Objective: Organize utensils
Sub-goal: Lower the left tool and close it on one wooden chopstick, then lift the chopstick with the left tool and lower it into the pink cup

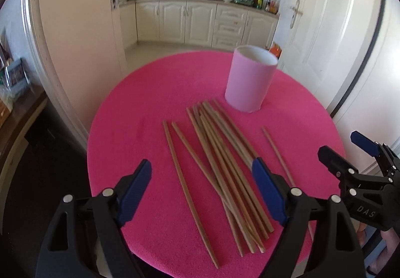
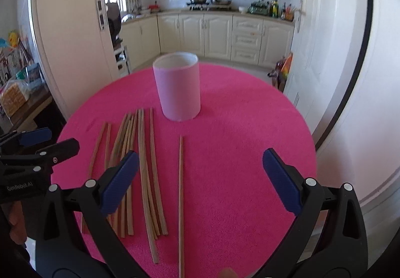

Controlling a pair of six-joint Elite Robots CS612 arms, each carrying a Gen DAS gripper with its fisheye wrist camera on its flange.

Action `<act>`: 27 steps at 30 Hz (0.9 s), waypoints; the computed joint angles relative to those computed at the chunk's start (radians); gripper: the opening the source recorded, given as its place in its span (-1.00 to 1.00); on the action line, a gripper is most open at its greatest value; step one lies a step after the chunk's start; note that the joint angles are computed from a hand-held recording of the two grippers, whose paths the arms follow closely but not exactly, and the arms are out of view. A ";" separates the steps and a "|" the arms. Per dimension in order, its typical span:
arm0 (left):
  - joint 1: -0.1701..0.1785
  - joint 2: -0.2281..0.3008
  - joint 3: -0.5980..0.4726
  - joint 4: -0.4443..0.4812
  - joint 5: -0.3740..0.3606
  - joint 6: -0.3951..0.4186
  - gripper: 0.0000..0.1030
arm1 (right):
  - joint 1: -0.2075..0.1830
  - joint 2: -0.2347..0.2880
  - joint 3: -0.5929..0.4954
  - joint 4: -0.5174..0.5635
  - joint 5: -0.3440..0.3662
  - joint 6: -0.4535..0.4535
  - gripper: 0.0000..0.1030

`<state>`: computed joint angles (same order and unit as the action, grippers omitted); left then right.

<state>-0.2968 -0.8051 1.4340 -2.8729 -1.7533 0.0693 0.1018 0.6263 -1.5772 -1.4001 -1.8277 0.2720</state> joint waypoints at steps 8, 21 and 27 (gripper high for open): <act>0.017 0.078 -0.154 0.356 -0.037 -0.050 -0.76 | -0.041 -0.072 0.105 0.226 0.215 -0.042 0.03; -0.005 0.091 -0.188 0.432 0.053 -0.052 -0.82 | -0.042 -0.141 0.219 0.399 0.270 -0.107 -0.55; 0.006 0.088 -0.174 0.385 0.015 -0.105 -0.88 | -0.049 -0.127 0.211 0.380 0.300 -0.101 -0.86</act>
<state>-0.2912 -0.7167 1.2599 -2.4876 -1.7384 -0.0358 0.0525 0.4991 -1.3665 -1.0204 -1.5274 0.1706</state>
